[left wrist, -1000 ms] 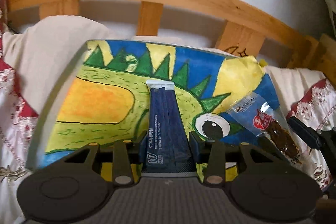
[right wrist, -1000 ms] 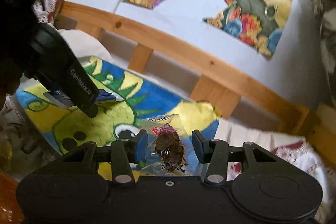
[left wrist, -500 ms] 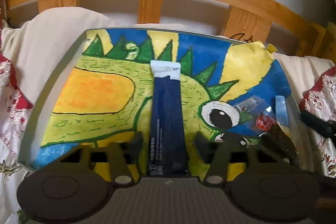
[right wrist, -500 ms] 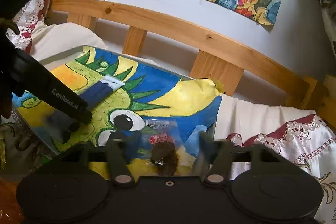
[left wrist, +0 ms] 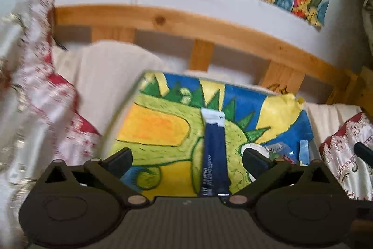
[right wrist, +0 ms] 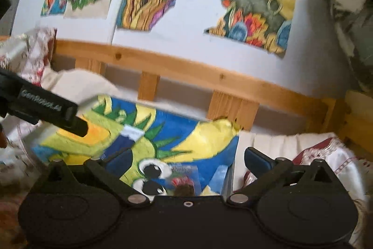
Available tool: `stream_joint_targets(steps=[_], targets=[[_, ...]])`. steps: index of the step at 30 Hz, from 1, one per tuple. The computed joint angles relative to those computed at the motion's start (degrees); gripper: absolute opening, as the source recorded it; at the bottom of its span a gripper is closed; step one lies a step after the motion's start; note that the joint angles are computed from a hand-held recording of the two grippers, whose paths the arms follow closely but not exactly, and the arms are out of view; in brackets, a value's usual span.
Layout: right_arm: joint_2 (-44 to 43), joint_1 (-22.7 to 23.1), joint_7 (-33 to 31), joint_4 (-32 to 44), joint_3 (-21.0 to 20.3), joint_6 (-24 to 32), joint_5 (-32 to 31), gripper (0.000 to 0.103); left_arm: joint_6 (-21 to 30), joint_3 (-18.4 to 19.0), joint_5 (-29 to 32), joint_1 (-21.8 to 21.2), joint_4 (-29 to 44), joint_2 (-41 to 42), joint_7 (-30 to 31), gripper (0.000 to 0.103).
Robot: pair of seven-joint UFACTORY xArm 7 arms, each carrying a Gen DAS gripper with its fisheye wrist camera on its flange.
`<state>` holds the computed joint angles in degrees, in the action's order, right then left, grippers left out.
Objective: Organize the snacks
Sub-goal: 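Withdraw both grippers from the tray back toward the snack pile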
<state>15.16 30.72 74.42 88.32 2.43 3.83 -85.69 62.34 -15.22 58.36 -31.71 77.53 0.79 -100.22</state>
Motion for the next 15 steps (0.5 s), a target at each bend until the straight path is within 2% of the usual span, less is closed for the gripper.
stream_joint_targets(steps=[2,8,11,15], targets=[[-2.51,0.43,5.27,-1.40,0.02,0.32,-3.21,0.102,2.03,-0.87,0.82,-0.70,-1.66,-2.33,-0.79,0.102],[-10.10,-2.29,17.59,-6.78,4.24,2.13,-9.04,0.102,8.48,-5.59,0.83,-1.11,-5.57,-8.33,-2.82,0.102],[-13.28,-3.78,16.09,-9.85,6.57,3.27,-7.71,0.102,13.23,-8.58,0.89,-1.51,-6.95,-10.40,-4.29,0.102],[-17.91,-4.96,13.77,-14.57,9.19,5.32,-6.24,0.102,15.85,-11.33,-0.83,-1.64,-10.08,-14.43,-5.38,0.102]])
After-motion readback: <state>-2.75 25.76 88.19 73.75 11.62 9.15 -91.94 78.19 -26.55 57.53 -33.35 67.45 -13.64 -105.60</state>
